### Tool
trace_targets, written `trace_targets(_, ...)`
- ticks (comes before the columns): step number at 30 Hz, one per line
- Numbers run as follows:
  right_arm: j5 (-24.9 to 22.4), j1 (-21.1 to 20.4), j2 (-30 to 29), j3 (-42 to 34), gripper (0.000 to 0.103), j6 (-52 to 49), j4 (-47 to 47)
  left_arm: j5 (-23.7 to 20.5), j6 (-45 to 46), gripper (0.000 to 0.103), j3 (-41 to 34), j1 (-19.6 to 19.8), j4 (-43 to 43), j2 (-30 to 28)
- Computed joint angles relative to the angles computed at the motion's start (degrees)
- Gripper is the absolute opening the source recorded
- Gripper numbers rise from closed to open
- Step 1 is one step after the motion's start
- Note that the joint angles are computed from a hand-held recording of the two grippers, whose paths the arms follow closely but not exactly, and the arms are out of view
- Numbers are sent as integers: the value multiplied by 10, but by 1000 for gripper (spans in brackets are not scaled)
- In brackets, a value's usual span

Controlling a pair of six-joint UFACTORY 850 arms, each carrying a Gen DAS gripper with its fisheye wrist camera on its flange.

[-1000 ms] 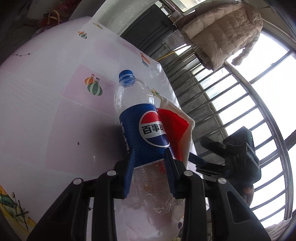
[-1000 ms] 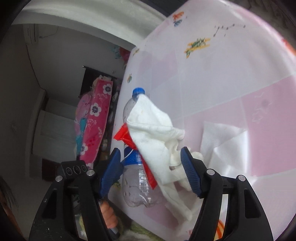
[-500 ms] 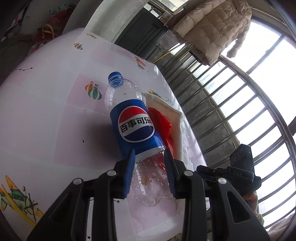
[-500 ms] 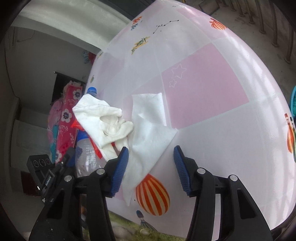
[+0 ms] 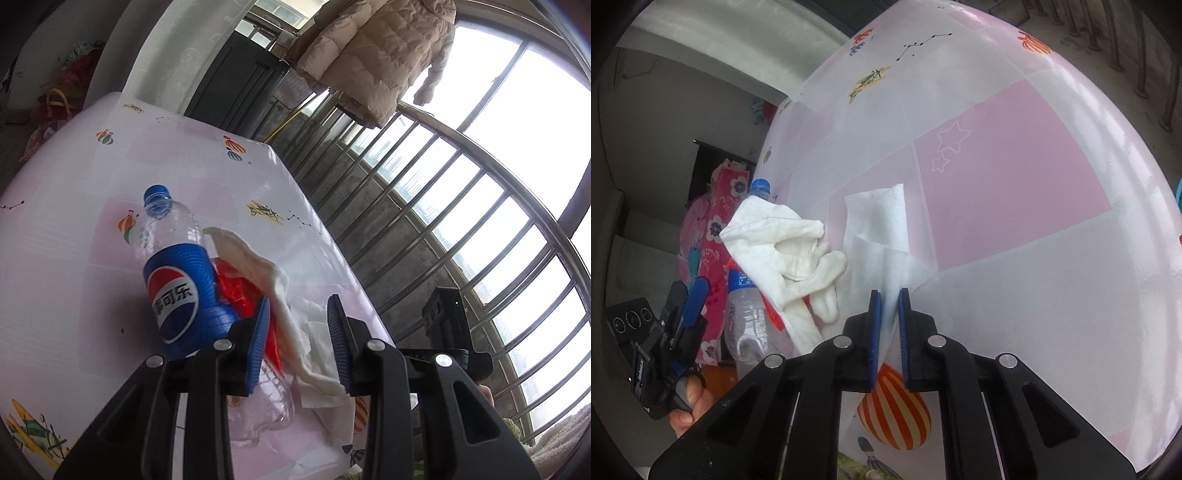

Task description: Collect trash

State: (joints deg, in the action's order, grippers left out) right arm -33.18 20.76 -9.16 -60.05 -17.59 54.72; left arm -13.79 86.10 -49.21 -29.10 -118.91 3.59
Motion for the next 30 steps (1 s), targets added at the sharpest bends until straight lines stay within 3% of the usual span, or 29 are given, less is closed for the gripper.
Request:
trace_targets(2, 4, 0, -2, 0, 4, -8, 9, 12, -25, 31, -20, -3, 34, -17)
trace_targets(6, 6, -5, -1, 3, 2, -24, 23, 39, -175, 31, -55, -1, 174, -54)
trace_targets(14, 0, -24, 10, 15, 1, -52, 37, 78, -249, 31, -63, -1, 247, -69)
trace_targets(20, 2, -29, 23, 28, 1, -60, 42, 96, -393, 31, -68, -6, 393, -72)
trace_targets(27, 12, -31, 35, 40, 1, -65, 54, 107, -528, 11, -73, -10, 543, -78)
trace_targets(30, 13, -35, 39, 43, 1, -68, 57, 109, -530, 5, -73, -12, 548, -80)
